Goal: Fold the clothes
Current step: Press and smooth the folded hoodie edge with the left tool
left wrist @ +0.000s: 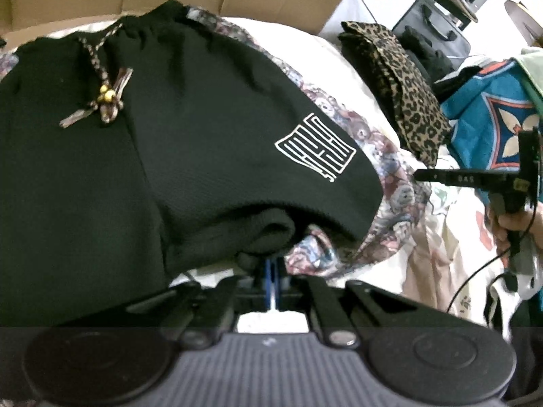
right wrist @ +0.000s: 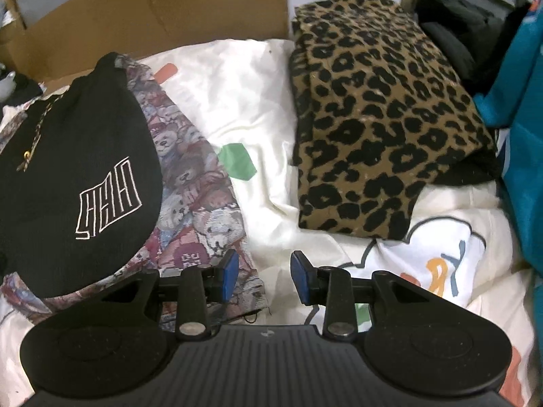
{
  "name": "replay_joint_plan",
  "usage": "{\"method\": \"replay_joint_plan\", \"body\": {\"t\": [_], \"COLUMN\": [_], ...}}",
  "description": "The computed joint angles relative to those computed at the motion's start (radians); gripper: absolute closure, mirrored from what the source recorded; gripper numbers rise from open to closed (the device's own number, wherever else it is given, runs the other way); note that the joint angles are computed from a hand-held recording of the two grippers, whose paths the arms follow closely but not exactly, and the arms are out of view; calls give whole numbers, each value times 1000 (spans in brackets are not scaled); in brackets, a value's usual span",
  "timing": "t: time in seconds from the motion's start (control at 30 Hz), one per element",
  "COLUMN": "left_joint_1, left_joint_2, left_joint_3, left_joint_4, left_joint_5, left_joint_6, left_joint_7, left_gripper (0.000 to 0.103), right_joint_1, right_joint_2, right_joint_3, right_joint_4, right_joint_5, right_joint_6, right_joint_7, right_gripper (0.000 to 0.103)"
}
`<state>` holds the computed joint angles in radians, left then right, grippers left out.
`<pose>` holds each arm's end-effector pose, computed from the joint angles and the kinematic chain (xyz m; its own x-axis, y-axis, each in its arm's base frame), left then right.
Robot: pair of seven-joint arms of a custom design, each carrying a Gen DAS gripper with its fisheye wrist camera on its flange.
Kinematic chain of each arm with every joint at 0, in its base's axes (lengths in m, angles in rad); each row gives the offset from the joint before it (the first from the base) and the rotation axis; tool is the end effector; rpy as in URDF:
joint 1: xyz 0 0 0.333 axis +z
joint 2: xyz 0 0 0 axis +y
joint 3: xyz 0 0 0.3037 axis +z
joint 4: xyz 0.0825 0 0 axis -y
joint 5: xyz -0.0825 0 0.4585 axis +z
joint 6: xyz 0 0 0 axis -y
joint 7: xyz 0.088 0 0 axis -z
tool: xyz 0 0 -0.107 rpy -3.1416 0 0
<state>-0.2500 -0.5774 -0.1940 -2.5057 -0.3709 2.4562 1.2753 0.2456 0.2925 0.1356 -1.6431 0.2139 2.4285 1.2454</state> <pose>0.4447 -0.2136 0.4961 -0.0023 -0.9305 0.3662 -0.9112 -0.1489 -0.3841 0.7014 0.2718 0.4628 0.5511 -0.8307 -0.0793 -0.7409 -0.4433 -0.5045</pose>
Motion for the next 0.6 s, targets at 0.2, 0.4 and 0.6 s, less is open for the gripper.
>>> {"method": "replay_joint_plan", "body": {"t": [0.2,0.4,0.6], "left_joint_1": [34,56,19], "left_joint_2": [-49,-53,-56], "left_joint_3": [-20,-31,10], "left_joint_4": [-16,-31,-43], "left_joint_5": [54,103,51], "left_joint_6": [-38,-84,-51], "left_joint_7": [-45,-116,-69], "left_gripper": [103,103,103], "right_joint_1": [-13,-6,0], "right_joint_2": [1,8,12], "right_joint_3": [12,14,8], "right_joint_4": [-4,-5,-4], "right_joint_5": [52,62,44], "right_joint_6": [-31,-45,-68], "right_joint_7": [-35,-62,-59], "right_gripper": [62,62,62]}}
